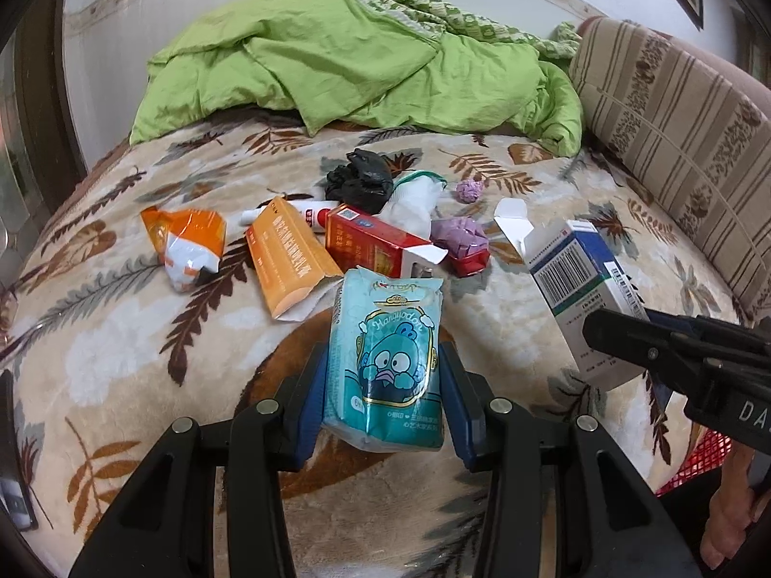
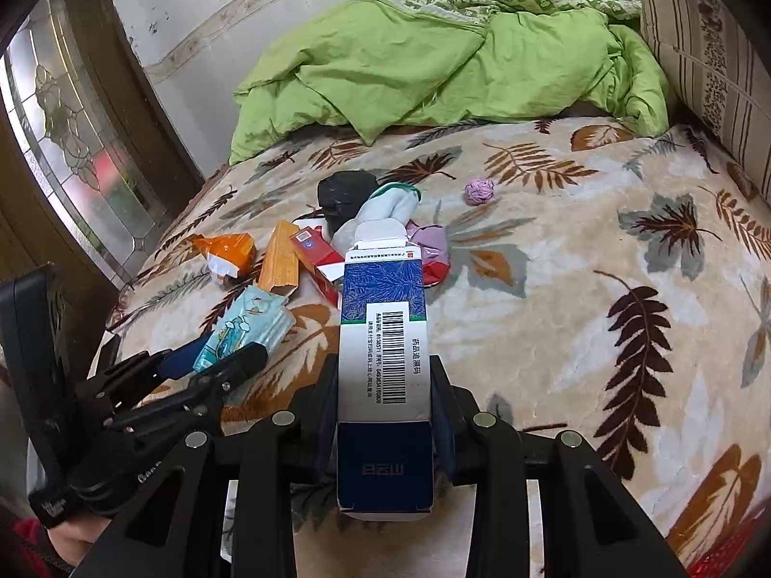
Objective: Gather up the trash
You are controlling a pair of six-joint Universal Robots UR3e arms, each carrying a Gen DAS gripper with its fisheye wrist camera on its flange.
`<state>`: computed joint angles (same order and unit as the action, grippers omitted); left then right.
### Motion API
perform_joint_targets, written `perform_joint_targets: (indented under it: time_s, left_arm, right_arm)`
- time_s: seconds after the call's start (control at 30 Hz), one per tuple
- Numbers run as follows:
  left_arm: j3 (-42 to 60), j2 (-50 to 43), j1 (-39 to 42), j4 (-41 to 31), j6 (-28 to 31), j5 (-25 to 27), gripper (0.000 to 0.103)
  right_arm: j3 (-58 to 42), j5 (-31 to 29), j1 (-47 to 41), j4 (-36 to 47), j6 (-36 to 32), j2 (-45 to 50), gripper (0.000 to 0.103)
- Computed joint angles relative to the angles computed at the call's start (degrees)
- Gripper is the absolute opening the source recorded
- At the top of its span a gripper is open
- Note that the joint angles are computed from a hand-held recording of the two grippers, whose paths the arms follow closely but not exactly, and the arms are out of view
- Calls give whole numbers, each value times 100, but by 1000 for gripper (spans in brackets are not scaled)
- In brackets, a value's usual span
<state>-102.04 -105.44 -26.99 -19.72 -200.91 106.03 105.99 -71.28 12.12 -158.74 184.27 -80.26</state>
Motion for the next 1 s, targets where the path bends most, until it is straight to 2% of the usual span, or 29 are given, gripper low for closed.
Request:
perform_joint_targets:
  time_s: [0.3, 0.5, 1.0]
  left_arm:
    - [80, -129, -104, 19, -40, 352, 43]
    - [127, -221, -231, 46, -51, 813, 43]
    - [127, -259, -210, 67, -100, 1029, 43]
  right_arm:
    - [40, -48, -75, -74, 89, 43, 36]
    - [-46, -113, -36, -96, 106, 176, 36]
    - [-285, -532, 190, -158, 89, 429, 36]
